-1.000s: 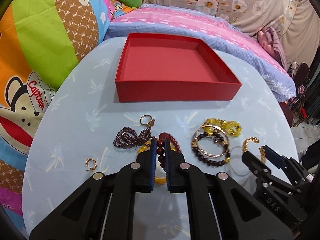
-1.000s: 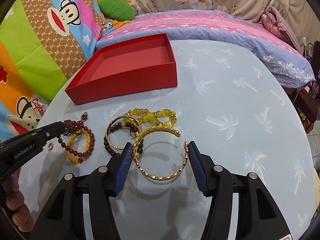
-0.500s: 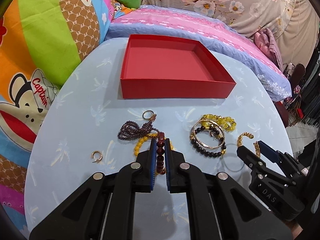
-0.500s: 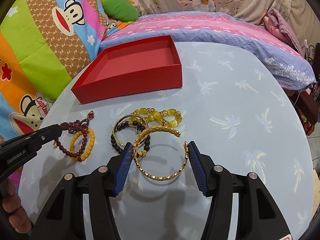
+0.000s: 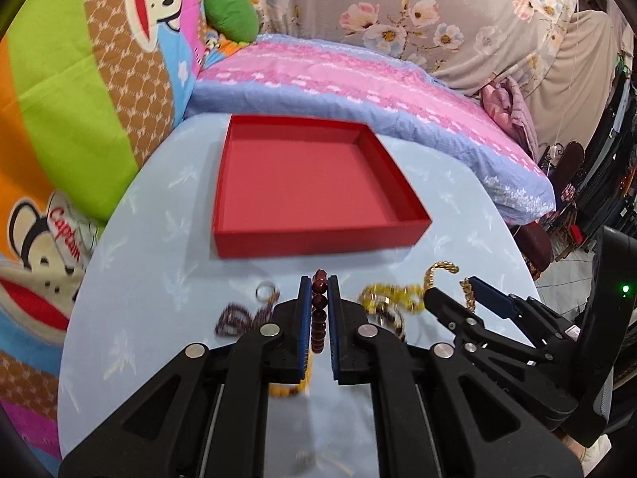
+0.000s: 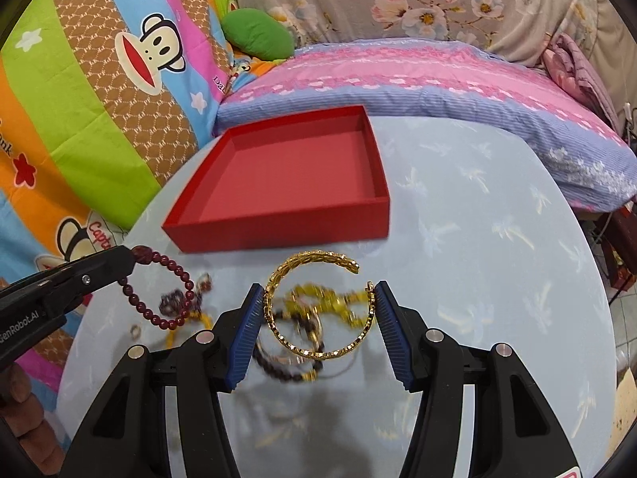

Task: Organize jewelry
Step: 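Carry the dark red bracelet in the left tool while the right tool carries the cuff to the red box, then open the left tool over the red box while the right tool releases the gold cuff there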

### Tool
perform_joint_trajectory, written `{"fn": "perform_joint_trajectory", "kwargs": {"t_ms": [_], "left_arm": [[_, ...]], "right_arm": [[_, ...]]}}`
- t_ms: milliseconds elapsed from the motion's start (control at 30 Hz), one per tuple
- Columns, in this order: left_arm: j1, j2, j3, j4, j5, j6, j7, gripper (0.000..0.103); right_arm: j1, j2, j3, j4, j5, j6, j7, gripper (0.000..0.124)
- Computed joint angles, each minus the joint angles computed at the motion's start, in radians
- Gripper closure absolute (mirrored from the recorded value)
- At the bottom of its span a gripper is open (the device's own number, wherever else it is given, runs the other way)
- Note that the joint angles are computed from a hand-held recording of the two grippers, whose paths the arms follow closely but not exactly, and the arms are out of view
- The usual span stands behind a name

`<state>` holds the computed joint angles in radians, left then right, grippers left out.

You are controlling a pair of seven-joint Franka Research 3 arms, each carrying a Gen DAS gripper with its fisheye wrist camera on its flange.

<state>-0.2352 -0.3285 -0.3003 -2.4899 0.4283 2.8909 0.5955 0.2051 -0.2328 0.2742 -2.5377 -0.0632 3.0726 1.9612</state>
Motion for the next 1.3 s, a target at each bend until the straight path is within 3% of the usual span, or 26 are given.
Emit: {"fn": "perform_joint_trajectory", "kwargs": {"t_ms": [100,367,567,867,1100,1167,1300], "left_arm": [[0.046,0.059,-0.012,0.071,0.062,0.007,-0.008,0.095],[0.089,0.299,0.051,0.334,0.183,0.012,0.024,0.095],[0.060,0.509,0.112,0.557,0.115,-0.021,0.167,0.095],[0.044,0.732,0.144,0.798,-0.020,-0.109,0.322,0.095],[0.023,0.785,0.167,0.857,-0.049,-0.156,0.338,0.093],[0.019,0.785,0.174,0.856,-0.045,-0.151,0.326,0.079],[-0.001,0.758,0.202,0.828,0.000,-0.137,0.263,0.068]], "right_arm": [[0.000,0.071,-0.018,0.095,-0.018,-0.018,-0.029,0.070],[0.100,0.340,-0.144,0.462,0.070,-0.126,-0.205,0.069],[0.143,0.581,-0.196,0.795,0.132,-0.268,-0.288,0.069],[0.194,0.873,-0.264,1.217,0.119,-0.530,-0.278,0.069],[0.203,0.941,-0.278,1.318,0.116,-0.616,-0.248,0.068],[0.205,0.932,-0.280,1.303,0.113,-0.599,-0.242,0.064],[0.222,0.899,-0.302,1.250,0.076,-0.552,-0.209,0.061]]}}
